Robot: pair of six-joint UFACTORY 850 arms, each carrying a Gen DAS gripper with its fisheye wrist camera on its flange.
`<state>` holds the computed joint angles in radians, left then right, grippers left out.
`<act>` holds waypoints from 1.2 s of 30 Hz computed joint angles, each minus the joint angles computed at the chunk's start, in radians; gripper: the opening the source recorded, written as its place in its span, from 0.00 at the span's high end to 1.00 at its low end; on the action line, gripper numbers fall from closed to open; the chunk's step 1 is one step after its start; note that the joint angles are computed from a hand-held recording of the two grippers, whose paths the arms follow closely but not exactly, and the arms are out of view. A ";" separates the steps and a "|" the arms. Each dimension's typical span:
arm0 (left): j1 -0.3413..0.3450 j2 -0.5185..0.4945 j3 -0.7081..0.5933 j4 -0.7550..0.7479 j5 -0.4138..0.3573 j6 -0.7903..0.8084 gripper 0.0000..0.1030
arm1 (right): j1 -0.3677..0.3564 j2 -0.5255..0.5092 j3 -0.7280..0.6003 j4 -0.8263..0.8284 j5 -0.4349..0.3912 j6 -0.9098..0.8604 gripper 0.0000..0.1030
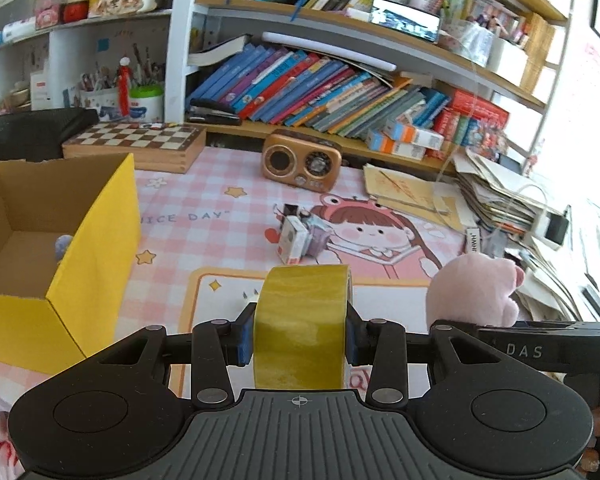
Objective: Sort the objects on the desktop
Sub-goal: 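Grasp the gold tape roll with the left gripper while the right grasps the pink pig, then lift and carry the tape roll and pig toward the yellow box with both grippers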
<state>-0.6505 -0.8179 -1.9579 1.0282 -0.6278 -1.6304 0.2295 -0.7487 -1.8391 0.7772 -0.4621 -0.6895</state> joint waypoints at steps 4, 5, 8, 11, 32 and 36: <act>-0.002 0.035 0.062 0.025 0.049 -0.024 0.62 | 0.013 0.049 0.072 -0.020 0.041 0.032 0.41; -0.002 0.043 0.077 0.039 0.059 -0.032 0.62 | 0.016 0.061 0.089 -0.021 0.054 0.036 0.41; -0.004 0.081 0.138 0.097 0.082 -0.080 0.62 | 0.027 0.096 0.140 -0.037 0.085 0.066 0.41; -0.009 0.115 0.193 0.141 0.092 -0.119 0.62 | 0.042 0.130 0.187 -0.054 0.111 0.089 0.41; -0.034 0.402 0.612 0.338 0.107 -0.380 0.62 | 0.174 0.305 0.436 -0.112 0.199 0.211 0.41; -0.038 0.441 0.666 0.370 0.113 -0.416 0.62 | 0.193 0.332 0.474 -0.122 0.215 0.238 0.41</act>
